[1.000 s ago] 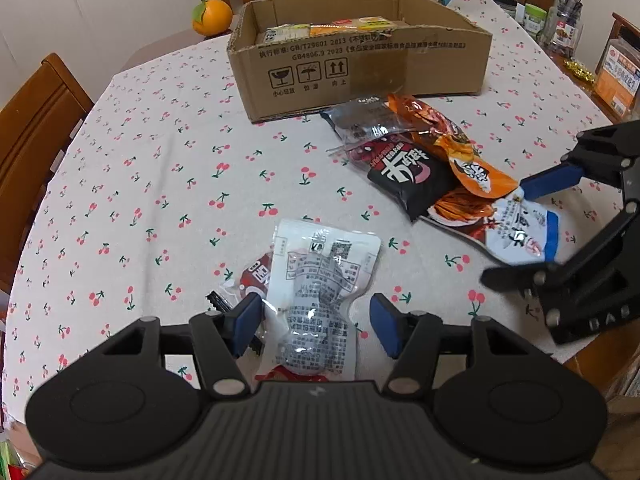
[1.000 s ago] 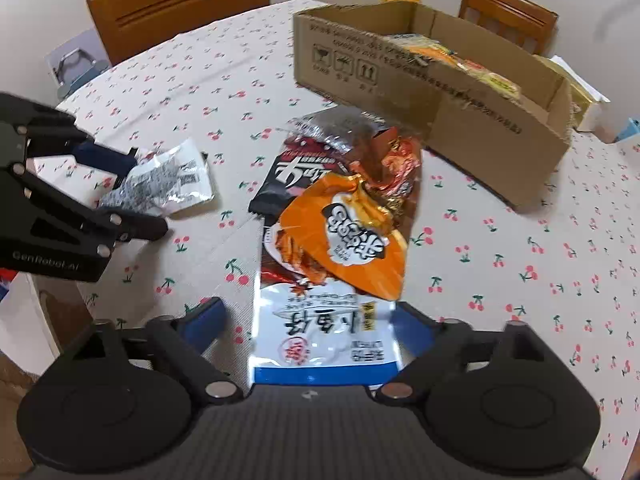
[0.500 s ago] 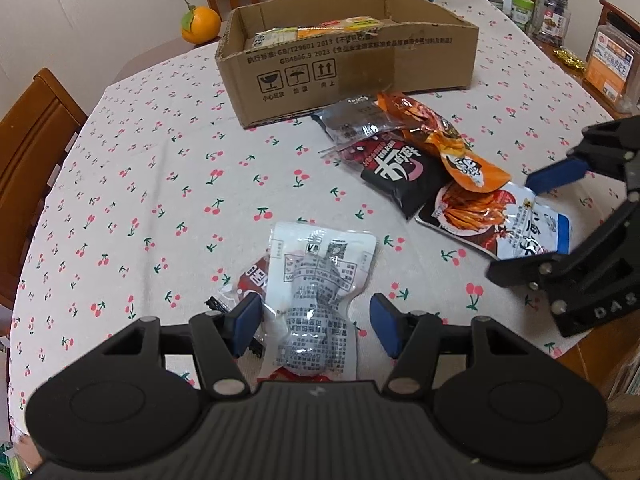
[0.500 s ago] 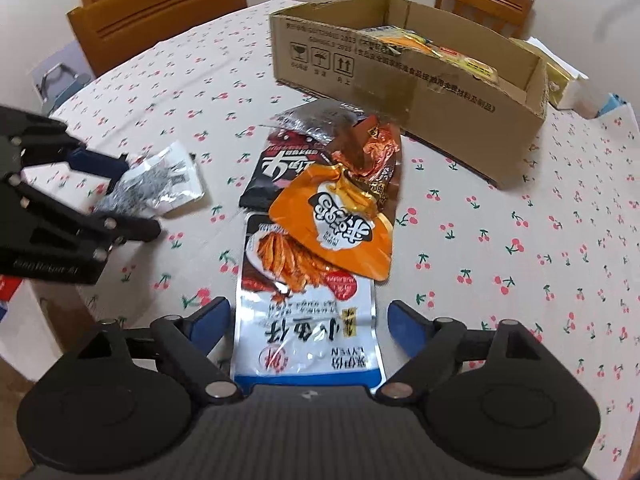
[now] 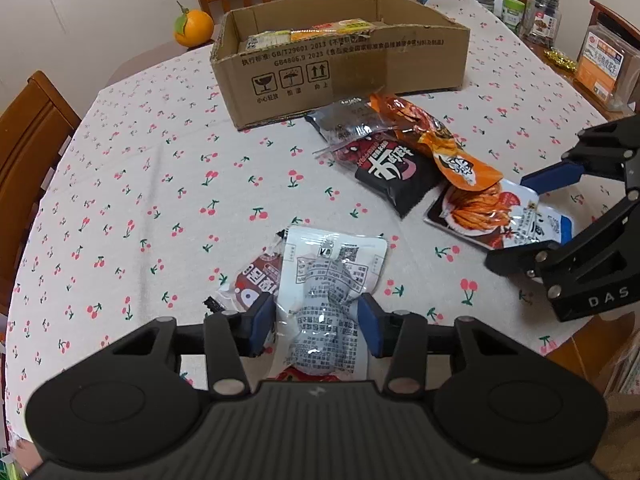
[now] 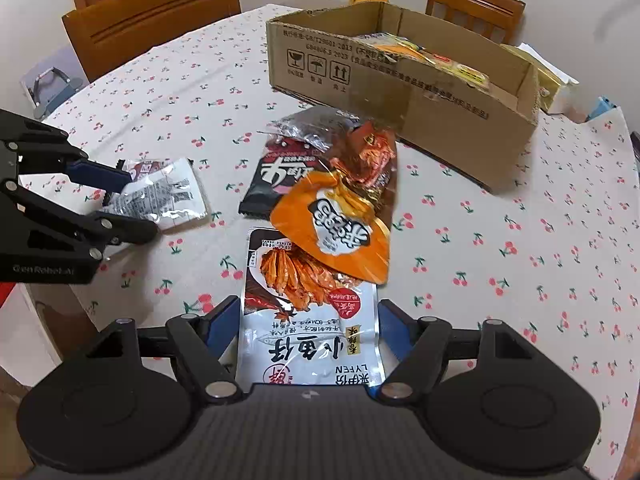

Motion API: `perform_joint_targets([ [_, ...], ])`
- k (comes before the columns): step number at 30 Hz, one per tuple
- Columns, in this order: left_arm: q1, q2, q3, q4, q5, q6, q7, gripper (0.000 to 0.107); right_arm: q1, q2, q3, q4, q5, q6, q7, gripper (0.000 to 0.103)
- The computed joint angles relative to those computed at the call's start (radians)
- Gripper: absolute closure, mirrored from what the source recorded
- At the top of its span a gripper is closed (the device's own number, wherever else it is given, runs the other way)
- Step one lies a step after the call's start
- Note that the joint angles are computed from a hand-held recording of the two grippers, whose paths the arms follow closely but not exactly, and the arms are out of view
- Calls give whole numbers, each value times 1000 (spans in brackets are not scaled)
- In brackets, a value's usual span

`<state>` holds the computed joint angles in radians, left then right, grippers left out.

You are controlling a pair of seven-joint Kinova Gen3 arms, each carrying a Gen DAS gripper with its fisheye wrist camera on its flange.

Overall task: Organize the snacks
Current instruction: 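Close the left tool on the clear packet while the right tool grips the white-blue fish bag, then carry the fish bag into the box and open the right tool while the left tool carries the clear packet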

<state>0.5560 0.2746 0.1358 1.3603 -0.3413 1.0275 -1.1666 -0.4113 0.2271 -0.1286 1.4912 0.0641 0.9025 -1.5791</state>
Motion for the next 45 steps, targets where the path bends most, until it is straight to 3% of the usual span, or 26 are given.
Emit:
perform_joint_targets([
  [12,-39,4,12,-49,84,11,-112,71,-6,-33,14,22,61,35,-110,25],
  [15,-41,8,12,-45,93,5,-140,66,-1,-34,11,28,57,29,-122,24],
  [22,-65,-5,24,-17,156,-3,-218,45,10,-35,6,38,40,10,-114,20],
  [25,-59,-1,26,-8,155,-17,-237,44,9,-35,6,42,42,4,-113,19],
  [32,-116,-17,35,22,239,-58,-332,45,19,-35,4,46,28,-8,-83,19],
  [39,-183,-2,48,-9,355,-12,-505,48,30,-38,2,43,2,-1,-35,24],
  [41,-183,1,43,-17,362,-2,-523,59,25,-39,4,46,7,-5,-45,24],
  [45,-184,15,33,-44,375,30,-530,63,6,-41,9,47,36,-4,-99,25],
])
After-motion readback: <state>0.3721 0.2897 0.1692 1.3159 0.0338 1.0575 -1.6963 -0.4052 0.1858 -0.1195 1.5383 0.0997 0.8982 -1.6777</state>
